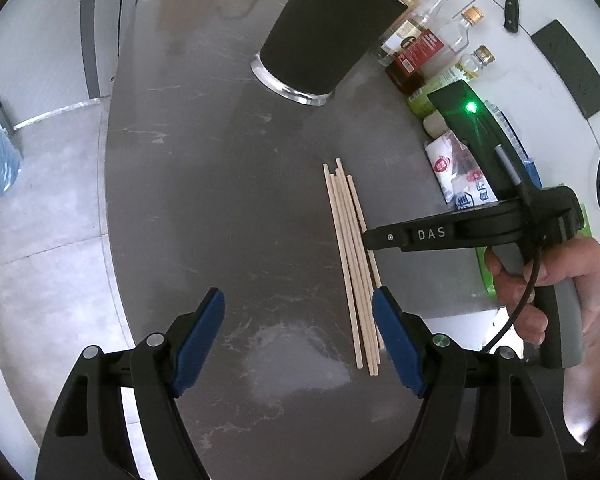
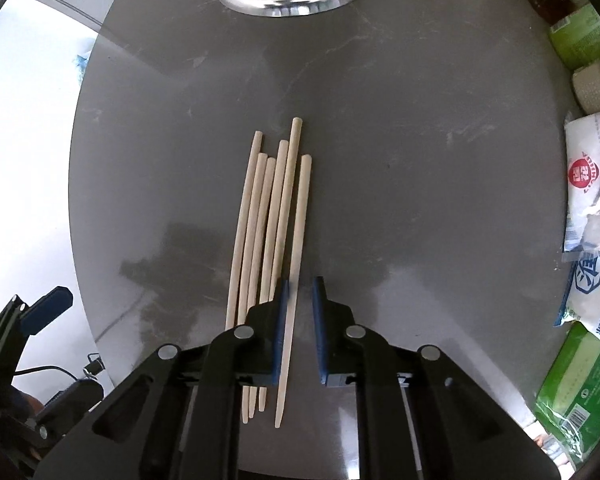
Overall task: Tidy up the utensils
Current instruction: 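Pinch one wooden chopstick from the pile with the right tool, then pinch another chopstick with the left tool while the right tool holds its chopstick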
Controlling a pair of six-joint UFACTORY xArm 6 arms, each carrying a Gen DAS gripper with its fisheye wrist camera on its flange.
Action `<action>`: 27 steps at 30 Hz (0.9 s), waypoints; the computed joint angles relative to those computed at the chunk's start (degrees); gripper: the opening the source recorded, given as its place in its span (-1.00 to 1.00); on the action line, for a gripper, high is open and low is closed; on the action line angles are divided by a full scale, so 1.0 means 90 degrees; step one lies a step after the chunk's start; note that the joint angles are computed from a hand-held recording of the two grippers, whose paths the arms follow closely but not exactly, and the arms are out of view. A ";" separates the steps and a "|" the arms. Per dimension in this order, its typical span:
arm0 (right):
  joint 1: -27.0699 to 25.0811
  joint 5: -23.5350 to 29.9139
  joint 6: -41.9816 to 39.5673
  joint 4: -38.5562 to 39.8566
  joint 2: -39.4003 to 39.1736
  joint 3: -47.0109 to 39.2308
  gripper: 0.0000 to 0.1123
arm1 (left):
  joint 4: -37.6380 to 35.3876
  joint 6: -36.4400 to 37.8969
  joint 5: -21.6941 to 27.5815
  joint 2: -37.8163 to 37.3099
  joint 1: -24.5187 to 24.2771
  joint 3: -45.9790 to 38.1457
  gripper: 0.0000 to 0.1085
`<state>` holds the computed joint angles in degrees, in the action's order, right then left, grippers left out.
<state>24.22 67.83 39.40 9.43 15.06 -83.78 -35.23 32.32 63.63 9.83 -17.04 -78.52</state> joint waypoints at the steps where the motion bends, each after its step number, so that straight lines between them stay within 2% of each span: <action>1: -0.0001 0.0038 0.0011 -0.0019 0.0018 -0.0032 -0.78 | -0.0013 -0.0009 0.0005 0.0000 0.0011 0.0010 0.35; 5: 0.0053 0.0250 0.0175 -0.0215 0.0231 -0.0328 -0.90 | -0.0040 0.0006 0.0004 -0.0028 0.0023 0.0092 0.35; 9: 0.0235 0.0323 0.0459 -0.0558 0.0182 -0.0332 -0.91 | -0.0065 -0.0050 -0.0058 -0.0022 0.0012 0.0142 0.35; 13: 0.0159 0.0296 0.0332 -0.0372 0.0193 -0.0335 -0.91 | -0.0044 -0.0166 -0.0110 -0.0042 -0.0039 0.0160 0.35; 16: 0.0024 0.0086 0.0197 -0.0106 0.0010 -0.0050 -0.91 | 0.0085 -0.0274 -0.0149 -0.0061 -0.0116 0.0169 0.35; 19: -0.0145 -0.0492 0.0038 0.0417 -0.0449 0.0632 -0.91 | 0.0266 -0.0447 -0.0250 -0.0064 -0.0228 0.0171 0.35; 23: -0.0228 -0.0899 -0.0196 0.0668 -0.1007 0.1270 -0.91 | 0.0684 -0.0850 -0.0415 0.0014 -0.0469 0.0129 0.14; 27: -0.0337 -0.1268 -0.0415 0.0910 -0.1664 0.1935 -0.91 | 0.1225 -0.1252 -0.0680 0.0048 -0.0770 0.0120 0.08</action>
<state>21.19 56.42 35.66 17.62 0.08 -66.36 -24.21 21.05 57.51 10.26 -23.97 -77.44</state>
